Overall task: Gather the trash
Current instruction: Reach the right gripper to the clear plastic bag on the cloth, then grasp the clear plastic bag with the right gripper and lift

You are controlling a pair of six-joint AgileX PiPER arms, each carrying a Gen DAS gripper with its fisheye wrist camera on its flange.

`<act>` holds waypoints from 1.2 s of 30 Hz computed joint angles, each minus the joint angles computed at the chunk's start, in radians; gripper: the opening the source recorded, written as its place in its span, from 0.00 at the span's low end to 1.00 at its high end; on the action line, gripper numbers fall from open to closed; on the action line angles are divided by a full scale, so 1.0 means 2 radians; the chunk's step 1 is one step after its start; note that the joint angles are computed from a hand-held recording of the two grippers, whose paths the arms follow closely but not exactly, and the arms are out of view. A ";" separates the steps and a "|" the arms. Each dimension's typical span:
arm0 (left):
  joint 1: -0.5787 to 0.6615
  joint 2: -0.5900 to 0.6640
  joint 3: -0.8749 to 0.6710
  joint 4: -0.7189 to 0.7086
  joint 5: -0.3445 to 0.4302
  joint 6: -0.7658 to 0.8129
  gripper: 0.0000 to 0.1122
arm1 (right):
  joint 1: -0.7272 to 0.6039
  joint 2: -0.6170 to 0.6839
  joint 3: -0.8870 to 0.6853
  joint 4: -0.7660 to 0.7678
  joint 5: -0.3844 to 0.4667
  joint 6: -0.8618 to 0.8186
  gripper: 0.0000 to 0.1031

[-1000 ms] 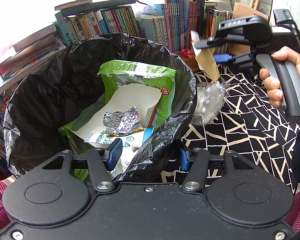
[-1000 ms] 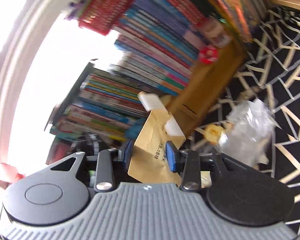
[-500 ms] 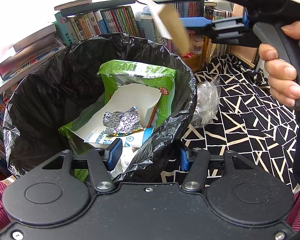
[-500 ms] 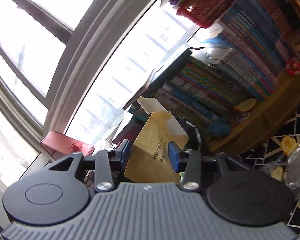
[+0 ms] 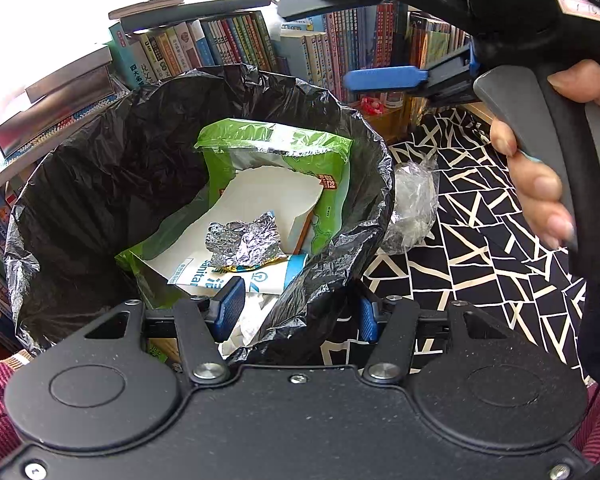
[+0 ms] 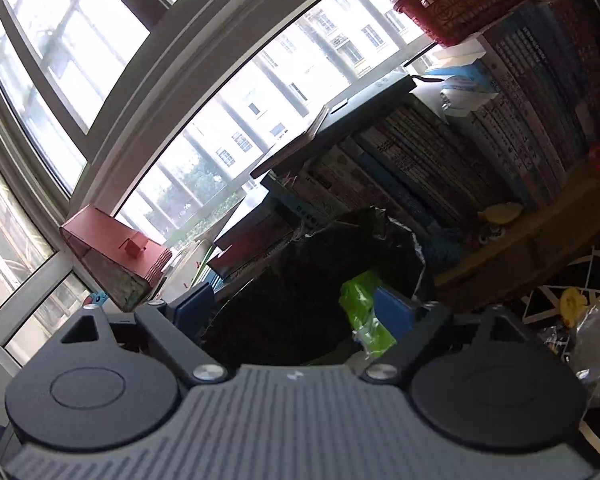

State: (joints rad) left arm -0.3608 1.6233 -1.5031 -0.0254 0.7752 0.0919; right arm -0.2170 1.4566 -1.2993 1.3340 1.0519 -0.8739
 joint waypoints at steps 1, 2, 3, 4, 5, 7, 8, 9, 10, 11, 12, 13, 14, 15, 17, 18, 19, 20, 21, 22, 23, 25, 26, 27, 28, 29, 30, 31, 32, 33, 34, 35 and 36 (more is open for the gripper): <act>-0.001 0.000 0.001 0.001 -0.001 -0.001 0.48 | -0.003 -0.003 0.003 -0.004 -0.020 0.003 0.94; -0.001 -0.001 0.002 0.001 -0.001 -0.002 0.48 | -0.005 -0.006 0.006 -0.012 -0.047 0.009 0.96; -0.001 0.000 0.001 0.001 0.000 -0.001 0.48 | -0.005 -0.009 0.010 -0.021 -0.074 0.012 0.99; -0.001 0.000 0.001 0.001 0.000 -0.001 0.48 | -0.002 -0.014 0.017 -0.034 -0.107 0.020 1.00; -0.001 -0.001 0.002 0.001 -0.001 -0.001 0.48 | 0.006 -0.018 0.025 -0.058 -0.157 0.038 1.00; 0.000 0.000 0.000 0.000 0.000 -0.001 0.48 | 0.020 -0.010 0.025 -0.133 -0.220 0.100 1.00; 0.000 0.000 0.000 0.000 0.000 -0.001 0.48 | 0.025 0.002 0.022 -0.181 -0.242 0.142 1.00; -0.001 -0.001 0.001 0.000 0.000 -0.001 0.48 | 0.029 0.012 0.019 -0.220 -0.254 0.180 1.00; 0.000 0.000 0.000 0.000 0.000 0.000 0.48 | 0.032 0.027 0.016 -0.266 -0.266 0.227 1.00; 0.000 0.000 0.000 0.000 0.000 0.000 0.48 | 0.035 0.040 0.013 -0.303 -0.273 0.262 1.00; 0.000 0.000 0.001 0.000 0.000 0.000 0.48 | 0.039 0.052 0.011 -0.343 -0.281 0.299 1.00; -0.001 -0.001 0.002 0.001 -0.001 -0.001 0.48 | 0.043 0.064 0.010 -0.380 -0.289 0.330 1.00; -0.001 -0.002 0.003 0.002 -0.003 -0.002 0.49 | 0.048 0.074 0.009 -0.414 -0.296 0.357 1.00; -0.002 -0.002 0.004 0.003 -0.003 -0.003 0.49 | 0.054 0.084 0.007 -0.451 -0.305 0.386 1.00; -0.003 -0.002 0.004 0.004 -0.003 -0.004 0.49 | 0.066 0.098 0.013 -0.523 -0.320 0.440 1.00; -0.003 -0.001 0.003 0.004 -0.002 -0.005 0.49 | 0.070 0.106 0.012 -0.545 -0.322 0.456 1.00; -0.003 0.000 0.002 0.005 -0.002 -0.006 0.49 | 0.075 0.116 0.008 -0.569 -0.320 0.476 1.00; -0.004 0.000 0.002 0.006 -0.001 -0.006 0.49 | 0.076 0.124 0.005 -0.572 -0.317 0.478 1.00; -0.002 0.002 -0.001 0.003 0.000 -0.003 0.49 | 0.077 0.131 0.003 -0.577 -0.316 0.483 1.00; -0.002 0.002 -0.001 0.002 0.001 -0.002 0.49 | 0.079 0.137 0.003 -0.586 -0.316 0.493 1.00; -0.001 0.003 -0.003 0.000 0.001 0.000 0.49 | 0.081 0.141 0.004 -0.600 -0.315 0.507 1.00; 0.000 0.005 -0.004 -0.001 0.002 0.001 0.49 | 0.083 0.145 0.008 -0.614 -0.316 0.517 1.00; 0.000 0.005 -0.004 -0.001 0.002 0.001 0.49 | 0.082 0.146 0.012 -0.612 -0.316 0.514 1.00; 0.000 0.005 -0.004 -0.001 0.002 0.002 0.49 | 0.080 0.145 0.017 -0.605 -0.319 0.509 1.00; 0.000 0.005 -0.004 -0.001 0.002 0.002 0.49 | 0.078 0.143 0.022 -0.594 -0.323 0.502 1.00; 0.000 0.005 -0.004 -0.001 0.002 0.002 0.49 | 0.076 0.143 0.025 -0.583 -0.325 0.495 1.00; 0.000 0.005 -0.004 -0.001 0.002 0.002 0.49 | 0.075 0.143 0.026 -0.578 -0.325 0.491 1.00; 0.000 0.005 -0.005 -0.001 0.003 0.002 0.49 | 0.074 0.143 0.026 -0.572 -0.324 0.485 0.99; 0.001 0.005 -0.004 -0.002 0.002 0.002 0.49 | 0.073 0.142 0.027 -0.566 -0.324 0.477 0.96; 0.001 0.005 -0.004 -0.002 0.002 0.002 0.49 | 0.073 0.140 0.029 -0.560 -0.325 0.470 0.94; 0.001 0.005 -0.004 -0.002 0.002 0.002 0.49 | 0.074 0.139 0.030 -0.559 -0.326 0.467 0.91; 0.001 0.005 -0.003 -0.001 0.002 0.001 0.49 | 0.075 0.138 0.031 -0.557 -0.327 0.462 0.90; 0.001 0.005 -0.003 -0.002 0.002 0.002 0.49 | 0.075 0.137 0.034 -0.553 -0.329 0.457 0.87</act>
State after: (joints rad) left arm -0.3588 1.6328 -1.5100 -0.0289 0.7784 0.0964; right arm -0.0664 1.7296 -1.2316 0.2279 0.3946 0.0393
